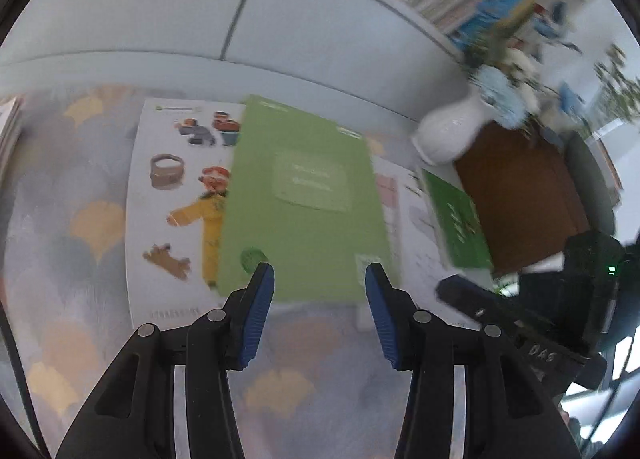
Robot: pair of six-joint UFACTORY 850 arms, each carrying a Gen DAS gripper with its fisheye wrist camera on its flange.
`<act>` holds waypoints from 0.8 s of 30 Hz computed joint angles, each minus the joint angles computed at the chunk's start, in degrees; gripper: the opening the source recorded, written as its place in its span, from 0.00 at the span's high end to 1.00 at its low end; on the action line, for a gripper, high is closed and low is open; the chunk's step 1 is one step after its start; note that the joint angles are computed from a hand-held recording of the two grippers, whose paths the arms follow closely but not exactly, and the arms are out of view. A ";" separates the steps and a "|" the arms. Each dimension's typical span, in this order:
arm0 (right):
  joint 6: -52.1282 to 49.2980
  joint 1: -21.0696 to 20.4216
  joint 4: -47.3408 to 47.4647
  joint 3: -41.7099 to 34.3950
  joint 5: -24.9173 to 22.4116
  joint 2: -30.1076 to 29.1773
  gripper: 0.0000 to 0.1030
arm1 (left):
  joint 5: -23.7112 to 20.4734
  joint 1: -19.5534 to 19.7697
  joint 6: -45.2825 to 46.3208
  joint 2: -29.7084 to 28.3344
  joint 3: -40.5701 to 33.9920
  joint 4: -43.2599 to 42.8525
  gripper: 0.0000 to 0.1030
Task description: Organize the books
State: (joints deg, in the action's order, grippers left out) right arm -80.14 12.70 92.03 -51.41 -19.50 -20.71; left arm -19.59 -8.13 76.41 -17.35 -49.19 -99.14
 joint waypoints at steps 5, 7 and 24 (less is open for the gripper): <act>-3.14 -0.77 3.68 -6.30 0.88 -5.97 0.44 | 3.27 0.53 -2.51 -6.32 -4.72 -0.06 0.57; -1.05 -0.59 1.31 -9.00 1.45 -8.53 0.53 | 3.77 0.68 -4.32 -8.40 -6.36 1.35 0.57; 6.15 0.98 -5.46 -4.77 -0.82 -7.68 0.55 | 2.33 -1.52 -3.03 1.68 7.59 1.83 0.56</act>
State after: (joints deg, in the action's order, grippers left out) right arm -73.99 13.68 86.56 -56.18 -20.31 -28.39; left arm -17.26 -9.65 73.38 -15.67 -41.60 -97.31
